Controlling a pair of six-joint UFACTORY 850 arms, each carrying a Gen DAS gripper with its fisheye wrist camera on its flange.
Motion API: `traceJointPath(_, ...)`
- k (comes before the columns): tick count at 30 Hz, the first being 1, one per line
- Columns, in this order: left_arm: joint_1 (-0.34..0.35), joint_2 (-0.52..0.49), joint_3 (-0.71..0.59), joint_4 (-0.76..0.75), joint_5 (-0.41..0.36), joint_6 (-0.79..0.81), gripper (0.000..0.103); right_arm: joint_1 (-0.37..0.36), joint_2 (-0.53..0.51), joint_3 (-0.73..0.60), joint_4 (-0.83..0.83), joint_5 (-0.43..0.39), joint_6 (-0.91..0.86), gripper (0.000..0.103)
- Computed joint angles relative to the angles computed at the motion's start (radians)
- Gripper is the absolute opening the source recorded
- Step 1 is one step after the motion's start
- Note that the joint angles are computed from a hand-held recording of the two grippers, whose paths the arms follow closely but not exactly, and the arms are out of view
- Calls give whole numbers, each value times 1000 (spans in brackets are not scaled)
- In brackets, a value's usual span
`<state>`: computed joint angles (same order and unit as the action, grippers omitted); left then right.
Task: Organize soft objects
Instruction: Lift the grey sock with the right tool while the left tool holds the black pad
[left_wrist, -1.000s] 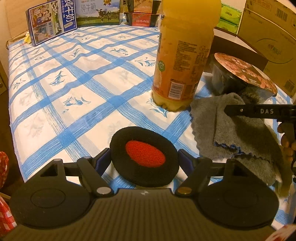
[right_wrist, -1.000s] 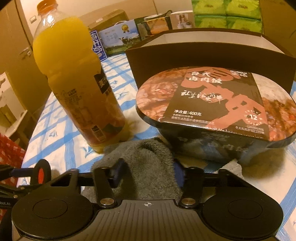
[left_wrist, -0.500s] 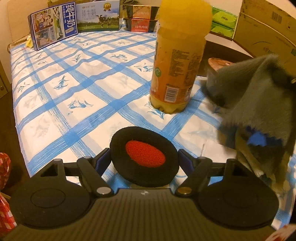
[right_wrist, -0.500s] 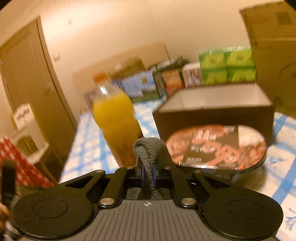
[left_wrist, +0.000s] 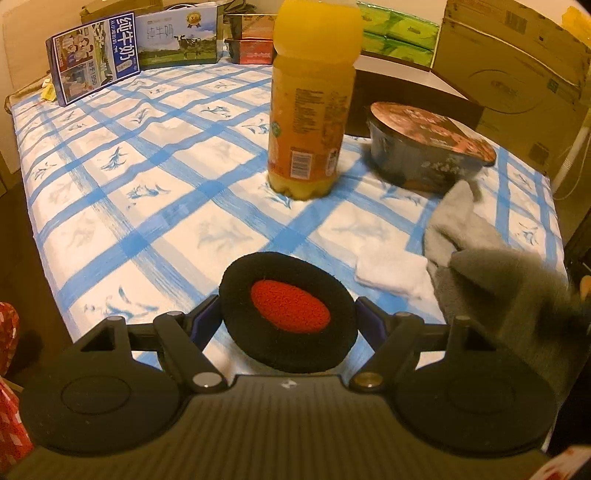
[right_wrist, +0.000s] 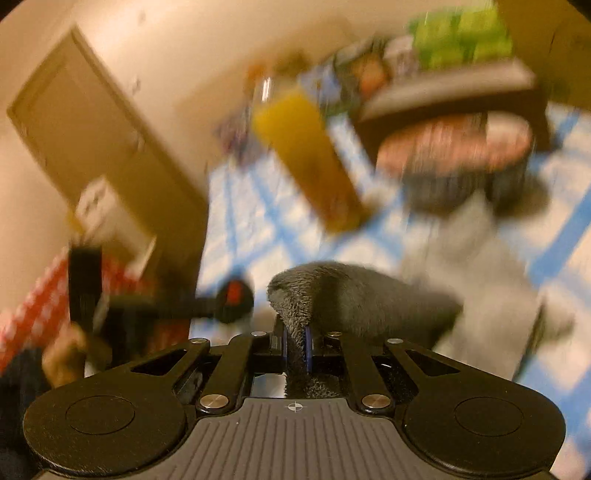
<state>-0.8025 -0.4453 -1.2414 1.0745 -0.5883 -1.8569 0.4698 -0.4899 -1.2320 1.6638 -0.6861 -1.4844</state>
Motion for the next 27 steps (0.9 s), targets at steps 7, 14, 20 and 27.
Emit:
traceJointPath(7, -29, 12, 14, -30, -19, 5, 77, 57, -46, -54, -329, 103, 276, 9)
traceJointPath(14, -33, 6, 9, -51, -15, 26, 77, 118, -29, -35, -402, 364, 319, 69)
traceJointPath(20, -28, -5, -2, -56, -2, 41, 77, 99, -43, -36, -458, 350, 440, 70)
traceJointPath(27, -27, -10, -8, -68, 3, 56, 77, 102, -53, -38, -422, 319, 391, 52)
